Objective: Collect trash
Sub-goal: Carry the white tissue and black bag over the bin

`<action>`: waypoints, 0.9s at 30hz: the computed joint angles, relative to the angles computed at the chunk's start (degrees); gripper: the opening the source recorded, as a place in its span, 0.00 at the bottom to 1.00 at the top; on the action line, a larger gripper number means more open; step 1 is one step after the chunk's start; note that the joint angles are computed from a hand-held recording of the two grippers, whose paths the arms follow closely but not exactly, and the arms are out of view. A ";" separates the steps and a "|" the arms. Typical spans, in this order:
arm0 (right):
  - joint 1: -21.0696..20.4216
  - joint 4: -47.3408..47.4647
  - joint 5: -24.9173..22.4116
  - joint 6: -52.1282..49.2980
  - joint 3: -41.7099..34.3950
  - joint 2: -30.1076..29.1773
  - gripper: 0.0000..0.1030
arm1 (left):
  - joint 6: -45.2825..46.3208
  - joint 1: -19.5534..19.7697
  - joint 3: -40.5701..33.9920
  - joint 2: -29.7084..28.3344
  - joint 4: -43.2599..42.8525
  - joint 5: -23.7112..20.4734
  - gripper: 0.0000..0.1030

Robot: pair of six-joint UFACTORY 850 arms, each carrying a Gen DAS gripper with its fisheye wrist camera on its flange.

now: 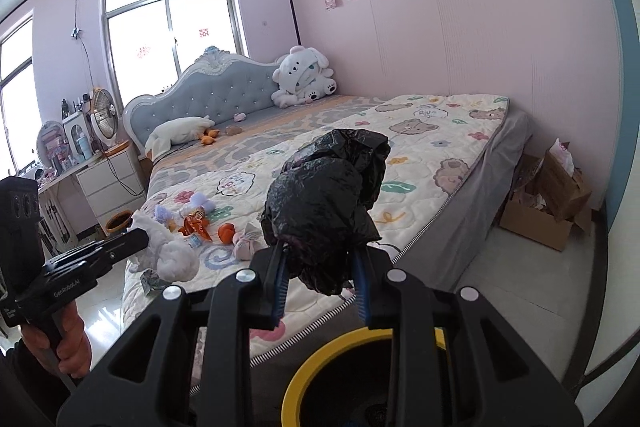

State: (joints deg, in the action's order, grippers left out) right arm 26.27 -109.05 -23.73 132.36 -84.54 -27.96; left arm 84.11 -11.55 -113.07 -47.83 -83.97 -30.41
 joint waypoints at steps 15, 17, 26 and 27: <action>-0.92 -0.04 0.82 7.13 13.09 6.18 0.26 | -10.67 -4.56 -2.66 -3.70 16.70 -2.35 0.09; -1.14 -0.67 1.12 8.27 14.08 6.43 0.26 | -12.19 -5.13 -2.98 -4.05 18.90 -2.08 0.09; -2.95 4.45 6.67 5.87 13.15 3.91 0.27 | -22.25 -6.84 -7.57 -7.89 29.62 -3.88 0.09; -3.25 4.81 7.47 5.73 13.00 3.48 0.27 | -23.19 -6.98 -8.08 -8.29 30.46 -4.18 0.09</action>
State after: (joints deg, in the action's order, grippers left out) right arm 23.02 -104.24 -16.26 138.08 -71.54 -24.48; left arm 60.92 -18.53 -121.16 -56.12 -53.52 -34.60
